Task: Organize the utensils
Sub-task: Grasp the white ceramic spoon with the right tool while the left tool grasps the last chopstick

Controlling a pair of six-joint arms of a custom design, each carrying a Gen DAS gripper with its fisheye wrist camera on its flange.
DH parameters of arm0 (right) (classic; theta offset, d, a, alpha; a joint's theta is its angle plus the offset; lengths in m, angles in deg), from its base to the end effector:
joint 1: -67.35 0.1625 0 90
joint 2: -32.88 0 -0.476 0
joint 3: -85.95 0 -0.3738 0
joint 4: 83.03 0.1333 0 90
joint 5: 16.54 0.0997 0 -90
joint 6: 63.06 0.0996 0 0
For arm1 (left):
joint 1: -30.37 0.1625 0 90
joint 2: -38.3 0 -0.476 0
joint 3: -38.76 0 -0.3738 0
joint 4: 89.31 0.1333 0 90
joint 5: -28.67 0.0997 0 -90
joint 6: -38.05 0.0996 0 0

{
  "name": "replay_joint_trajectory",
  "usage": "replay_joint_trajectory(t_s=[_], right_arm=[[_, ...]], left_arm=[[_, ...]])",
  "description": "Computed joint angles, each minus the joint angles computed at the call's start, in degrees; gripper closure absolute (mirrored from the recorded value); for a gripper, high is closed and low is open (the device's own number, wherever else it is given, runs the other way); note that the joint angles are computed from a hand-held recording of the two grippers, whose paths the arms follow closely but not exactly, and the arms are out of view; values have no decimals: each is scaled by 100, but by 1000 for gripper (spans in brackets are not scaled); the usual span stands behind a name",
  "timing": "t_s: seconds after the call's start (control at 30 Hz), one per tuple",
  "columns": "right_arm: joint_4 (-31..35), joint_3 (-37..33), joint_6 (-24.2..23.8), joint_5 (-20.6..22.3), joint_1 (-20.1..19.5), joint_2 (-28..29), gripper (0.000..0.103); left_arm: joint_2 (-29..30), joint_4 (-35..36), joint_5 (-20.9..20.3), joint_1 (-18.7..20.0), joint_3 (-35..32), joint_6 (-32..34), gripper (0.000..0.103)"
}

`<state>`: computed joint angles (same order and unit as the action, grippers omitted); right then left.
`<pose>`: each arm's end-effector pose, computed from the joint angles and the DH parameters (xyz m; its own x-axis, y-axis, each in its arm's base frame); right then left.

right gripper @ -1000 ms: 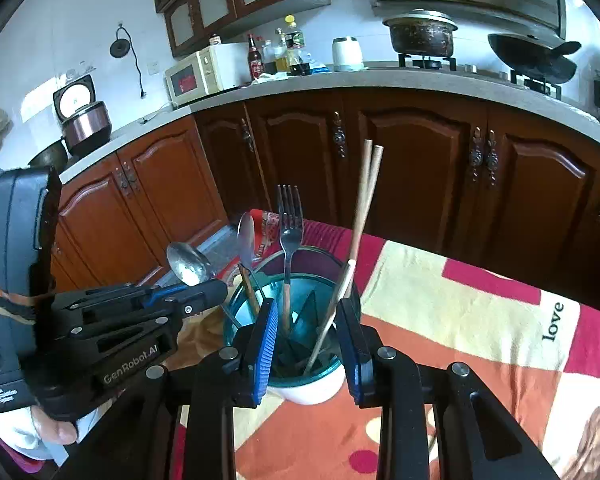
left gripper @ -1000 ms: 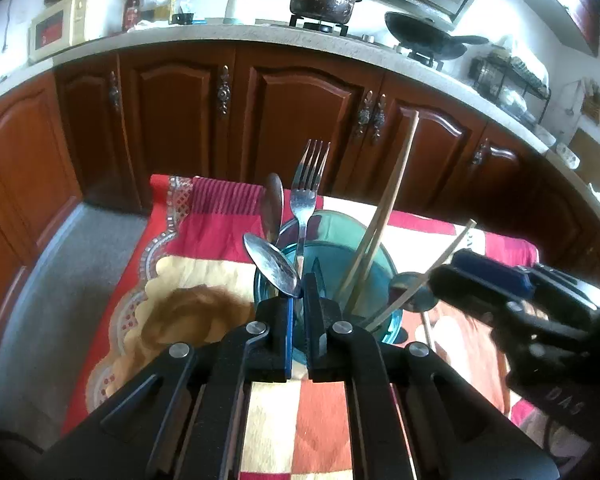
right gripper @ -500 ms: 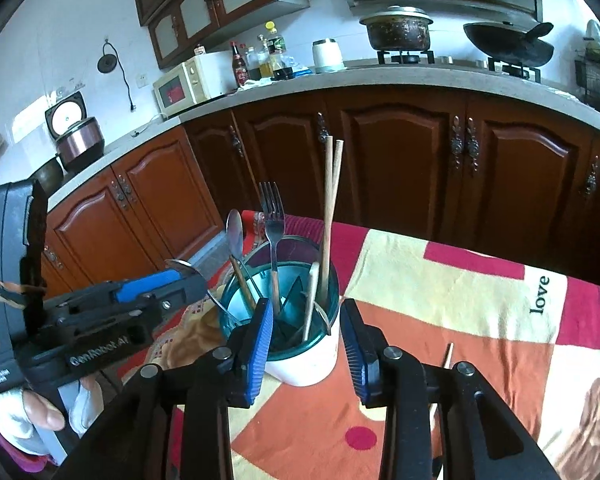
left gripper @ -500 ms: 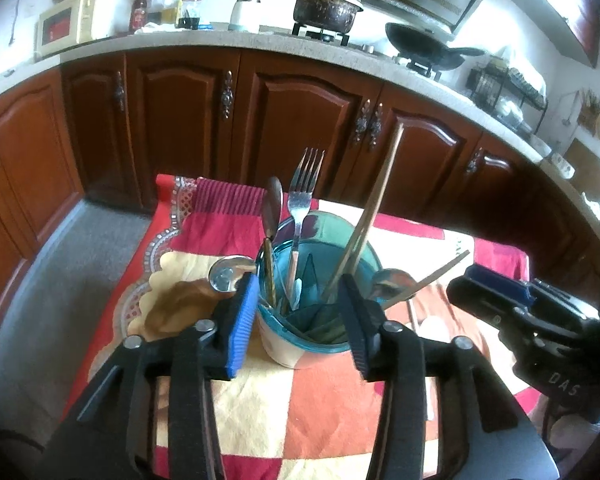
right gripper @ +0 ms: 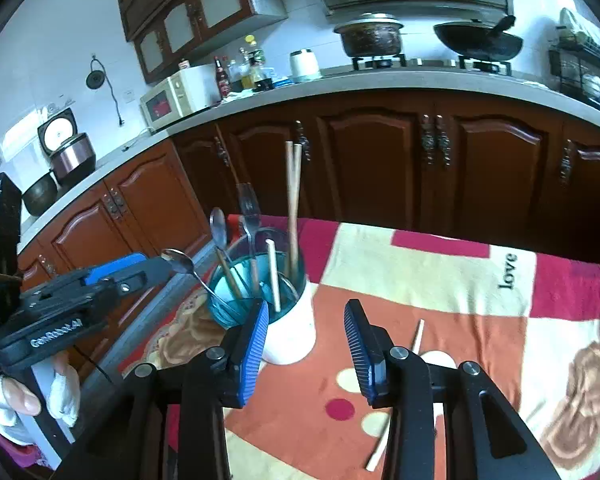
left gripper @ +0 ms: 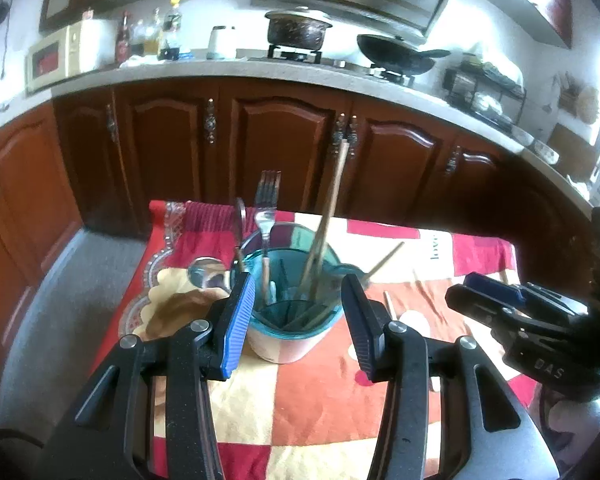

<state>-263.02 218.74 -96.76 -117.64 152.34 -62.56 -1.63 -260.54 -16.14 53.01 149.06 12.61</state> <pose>0.0796 -0.3987 0.4295 -0.8316 -0.1373 0.5382 -0.4909 0.6350 -0.5964 -0.4768 -0.4199 0.0658 -0.7458 0.3785 -0.5482 0.6490 0.5987 -0.4694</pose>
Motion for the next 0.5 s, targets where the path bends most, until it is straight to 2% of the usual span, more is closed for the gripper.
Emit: replay_joint_trajectory(t_s=[0.2,0.3,0.5], right_arm=[[52,153,-16,54,-264,-376,65],[127,203,-26,81,-464,-539,61],[301,311,-28,164,-1145,-712,61]], left_arm=[[52,-40,-112,-177,18,110,58],[88,-45,-261,-224,24,85,58],[228,28,-715,-271,90,40,58]])
